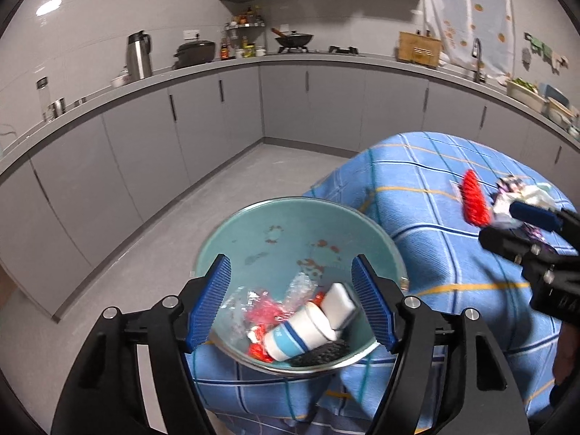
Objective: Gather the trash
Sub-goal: 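Move both grippers back toward the red net and clear bag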
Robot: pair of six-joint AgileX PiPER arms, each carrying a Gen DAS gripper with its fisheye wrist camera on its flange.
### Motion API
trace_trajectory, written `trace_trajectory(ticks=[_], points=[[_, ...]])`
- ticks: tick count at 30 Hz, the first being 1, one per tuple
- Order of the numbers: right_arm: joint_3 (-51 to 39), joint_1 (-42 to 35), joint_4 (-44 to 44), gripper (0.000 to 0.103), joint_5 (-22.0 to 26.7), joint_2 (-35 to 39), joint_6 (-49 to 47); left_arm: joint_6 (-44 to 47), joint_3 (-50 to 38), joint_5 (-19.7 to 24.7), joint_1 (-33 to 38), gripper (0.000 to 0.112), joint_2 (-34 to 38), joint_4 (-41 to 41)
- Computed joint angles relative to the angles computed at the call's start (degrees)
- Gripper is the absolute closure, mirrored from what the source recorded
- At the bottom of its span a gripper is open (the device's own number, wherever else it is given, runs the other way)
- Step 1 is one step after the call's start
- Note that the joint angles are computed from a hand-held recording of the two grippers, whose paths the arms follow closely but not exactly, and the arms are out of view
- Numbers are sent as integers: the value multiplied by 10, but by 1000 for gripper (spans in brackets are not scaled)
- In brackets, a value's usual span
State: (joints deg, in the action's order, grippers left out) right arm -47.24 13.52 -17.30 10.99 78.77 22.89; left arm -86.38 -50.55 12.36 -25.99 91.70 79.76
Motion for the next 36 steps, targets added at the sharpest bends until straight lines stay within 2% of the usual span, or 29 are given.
trace_trajectory(ticks=[7,10,20,29,33,36], points=[[30,-41,55,32,-3,-35,-57,-2,0,8,-38,43,0,0],[36,-47,61,32,-5,-40,-61,-3,-5,15,-49,38,-1,0],[71,-81,42,32,-10,-78,-49,35,-29,5,-77,37,10,-36],[114,-174,150,32,-9,-114,-166,51,-65,4,-107,36,40,-42],[117,-202,126,32,-5,-113,-141,97,-96,1,-113,31,65,-85],[115,-213,34,32,0,-103,-46,144,-117,-2,-117,30,83,-131]])
